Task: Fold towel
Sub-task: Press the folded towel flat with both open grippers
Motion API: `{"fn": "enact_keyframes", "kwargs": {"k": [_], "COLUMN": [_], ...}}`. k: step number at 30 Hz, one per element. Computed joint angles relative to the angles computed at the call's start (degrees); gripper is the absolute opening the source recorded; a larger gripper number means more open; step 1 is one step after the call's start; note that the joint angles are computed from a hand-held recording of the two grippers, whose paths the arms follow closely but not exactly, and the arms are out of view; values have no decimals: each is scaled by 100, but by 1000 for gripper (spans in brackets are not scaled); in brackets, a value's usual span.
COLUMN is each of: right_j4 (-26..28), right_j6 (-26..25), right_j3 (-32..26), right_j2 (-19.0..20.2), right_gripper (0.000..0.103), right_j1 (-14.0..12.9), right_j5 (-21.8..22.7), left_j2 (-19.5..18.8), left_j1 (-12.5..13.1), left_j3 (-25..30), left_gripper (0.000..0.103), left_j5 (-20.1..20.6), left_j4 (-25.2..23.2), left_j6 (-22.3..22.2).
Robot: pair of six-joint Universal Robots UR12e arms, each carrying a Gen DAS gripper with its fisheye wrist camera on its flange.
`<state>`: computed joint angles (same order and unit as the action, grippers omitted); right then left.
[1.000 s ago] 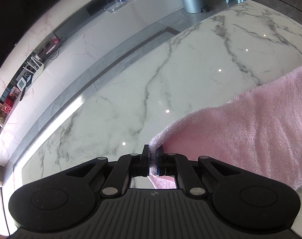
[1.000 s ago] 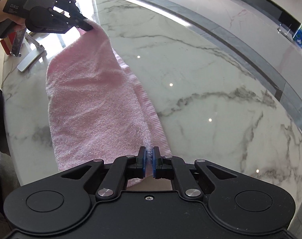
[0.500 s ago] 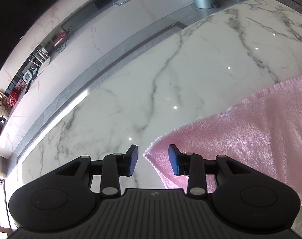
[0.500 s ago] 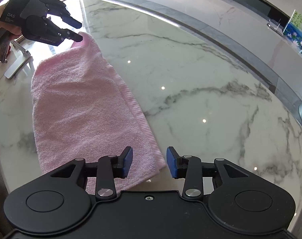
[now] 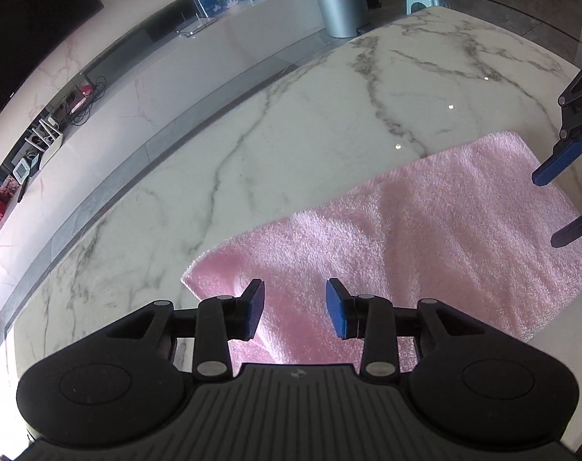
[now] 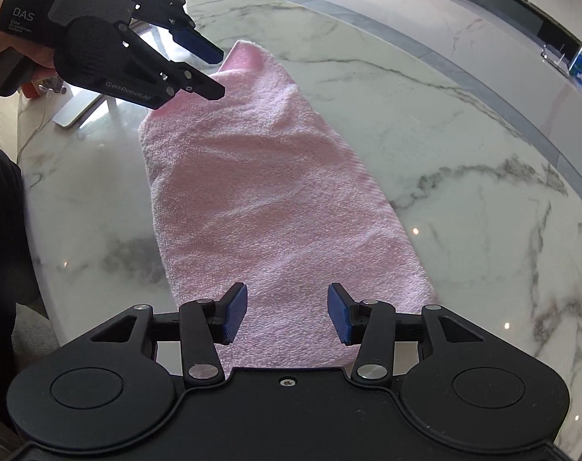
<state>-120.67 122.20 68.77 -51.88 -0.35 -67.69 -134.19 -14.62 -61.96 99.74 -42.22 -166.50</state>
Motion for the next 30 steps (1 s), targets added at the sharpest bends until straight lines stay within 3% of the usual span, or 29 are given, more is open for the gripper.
{"fn": "enact_keyframes", "kwargs": {"k": [5, 9, 16, 26, 30], "right_j4": [-532, -1002, -1724, -1873, -1969], "right_j6": [1488, 2031, 1955, 2173, 2395], "right_j3": [418, 741, 1143, 1074, 1062], "right_j2": [-124, -208, -309, -244, -234], "right_gripper": [48, 51, 53, 57, 59], "right_j1": [82, 89, 88, -144, -234], "right_j5": [-256, -209, -324, -517, -671], "left_j2": [144, 194, 211, 338, 326], "left_j1": [9, 18, 40, -193, -303], "left_j3": [-373, -535, -694, -1046, -1045], "left_gripper": [34, 34, 32, 32, 32], "left_j5": [-122, -162, -303, -391, -493], "left_j4": [210, 279, 455, 864, 912], "left_j6": [-535, -807, -1437, -2390, -2509]}}
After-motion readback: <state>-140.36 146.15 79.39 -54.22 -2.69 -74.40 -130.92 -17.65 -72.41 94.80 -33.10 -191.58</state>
